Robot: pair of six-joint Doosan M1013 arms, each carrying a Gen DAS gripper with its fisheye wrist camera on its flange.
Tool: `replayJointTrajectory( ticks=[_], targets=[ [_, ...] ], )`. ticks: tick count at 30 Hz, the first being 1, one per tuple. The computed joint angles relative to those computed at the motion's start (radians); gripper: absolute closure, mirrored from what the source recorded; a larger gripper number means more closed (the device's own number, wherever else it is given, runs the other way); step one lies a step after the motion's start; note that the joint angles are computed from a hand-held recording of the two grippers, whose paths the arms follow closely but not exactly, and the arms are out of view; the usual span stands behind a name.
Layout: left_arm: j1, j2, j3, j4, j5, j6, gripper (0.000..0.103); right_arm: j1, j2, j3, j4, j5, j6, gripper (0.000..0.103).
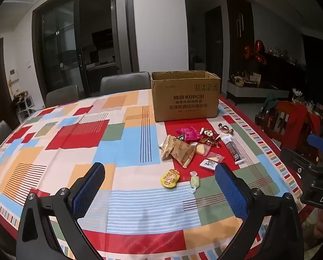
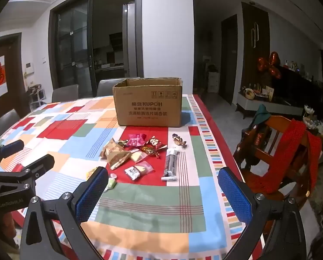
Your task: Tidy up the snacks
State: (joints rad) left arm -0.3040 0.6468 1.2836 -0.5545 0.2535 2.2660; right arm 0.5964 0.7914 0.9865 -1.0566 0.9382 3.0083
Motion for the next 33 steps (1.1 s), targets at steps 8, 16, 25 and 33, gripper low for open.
replayJointTrajectory(
  ticks=[8, 16, 25, 33],
  targets=[
    [-0.001, 0.002, 0.001, -0.038, -0.009, 0.038, 0.000, 0.001, 0.001, -0.004, 0.004, 0.008, -0.002, 0.001],
    [0.003, 0.006, -0.002, -0.048, -0.011, 0.042, 0.000, -0.001, 0.000, -0.003, 0.016, 0.000, -0.010, 0.001],
    [0.005, 0.000, 0.004, -0.043, -0.012, 0.038, 0.000, -0.001, -0.001, -0.002, 0.016, 0.000, -0.009, 0.001],
    [0.005, 0.001, 0.005, -0.043, -0.015, 0.040, 0.000, -0.001, -0.002, -0.001, 0.017, -0.002, -0.008, 0.001]
  ],
)
